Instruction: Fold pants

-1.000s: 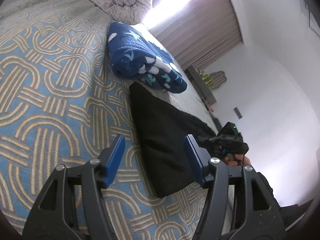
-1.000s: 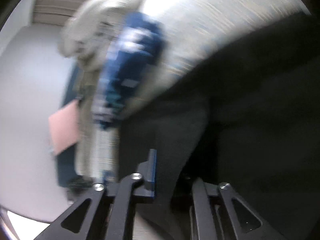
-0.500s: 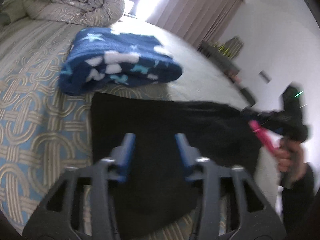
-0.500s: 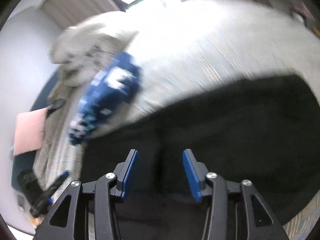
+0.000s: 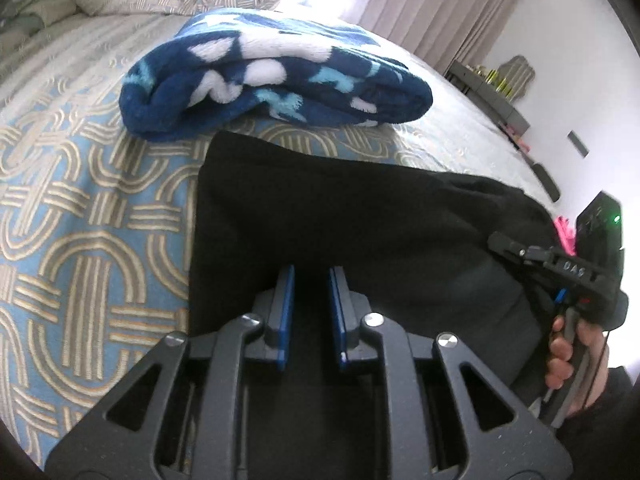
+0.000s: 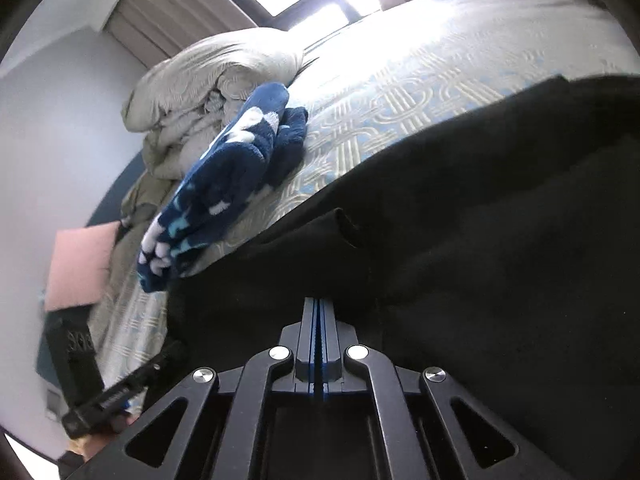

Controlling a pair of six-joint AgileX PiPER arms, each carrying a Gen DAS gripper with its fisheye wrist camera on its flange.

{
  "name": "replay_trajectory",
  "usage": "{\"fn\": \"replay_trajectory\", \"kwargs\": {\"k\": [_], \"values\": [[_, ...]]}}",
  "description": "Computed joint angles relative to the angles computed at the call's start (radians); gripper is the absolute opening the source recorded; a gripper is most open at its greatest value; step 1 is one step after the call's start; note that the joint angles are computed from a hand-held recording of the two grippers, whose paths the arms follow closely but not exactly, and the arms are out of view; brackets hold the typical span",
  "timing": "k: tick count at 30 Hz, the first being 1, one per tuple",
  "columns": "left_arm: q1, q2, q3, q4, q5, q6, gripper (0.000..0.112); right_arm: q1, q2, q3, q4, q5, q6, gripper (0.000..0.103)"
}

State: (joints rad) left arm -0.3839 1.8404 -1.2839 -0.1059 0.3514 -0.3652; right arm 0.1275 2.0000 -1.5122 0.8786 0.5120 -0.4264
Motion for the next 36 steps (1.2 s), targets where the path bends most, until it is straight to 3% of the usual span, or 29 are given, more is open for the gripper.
{"fn": "replay_trajectory", "kwargs": {"k": [3,6,8,10,12,14,16,18,19,21,26,34,36], "values": [[-0.05,0.009,-0.038,0.251,0.06,-0.215,0.021,-0.006,-0.01,0.018,0.031,-0.001,-0.031,0.0],[-0.084,0.03,-0.077,0.391,0.114,-0.329,0.021,-0.018,-0.008,0.01,0.041,0.024,-0.034,0.0],[-0.103,0.037,-0.092,0.455,0.146,-0.376,0.021,-0.033,-0.027,-0.005,-0.017,0.099,0.039,0.002],[-0.131,0.034,-0.09,0.541,0.177,-0.451,0.022,-0.061,-0.081,0.019,-0.042,0.176,0.114,0.01],[-0.143,0.042,-0.105,0.58,0.201,-0.477,0.023,-0.122,-0.199,0.134,0.049,0.185,0.046,0.039],[-0.138,0.045,-0.109,0.572,0.199,-0.469,0.023,-0.226,-0.324,0.263,0.18,0.186,-0.074,0.06],[-0.132,0.04,-0.1,0.563,0.189,-0.462,0.023,-0.398,-0.411,0.363,0.327,0.278,-0.192,0.069],[-0.137,0.046,-0.111,0.563,0.195,-0.466,0.023,-0.591,-0.415,0.423,0.471,0.449,-0.264,0.074],[-0.138,0.047,-0.114,0.563,0.198,-0.465,0.023,-0.691,-0.389,0.437,0.512,0.544,-0.261,0.074],[-0.139,0.047,-0.115,0.567,0.201,-0.467,0.023,-0.818,-0.354,0.435,0.487,0.615,-0.222,0.074],[-0.146,0.053,-0.126,0.573,0.21,-0.475,0.023,-0.914,-0.327,0.426,0.4,0.587,-0.159,0.075],[-0.137,0.047,-0.113,0.558,0.19,-0.467,0.023,-0.743,-0.284,0.299,0.281,0.379,-0.031,0.075],[-0.136,0.045,-0.109,0.554,0.185,-0.466,0.023,-0.709,-0.266,0.267,0.263,0.329,0.0,0.071]]}}
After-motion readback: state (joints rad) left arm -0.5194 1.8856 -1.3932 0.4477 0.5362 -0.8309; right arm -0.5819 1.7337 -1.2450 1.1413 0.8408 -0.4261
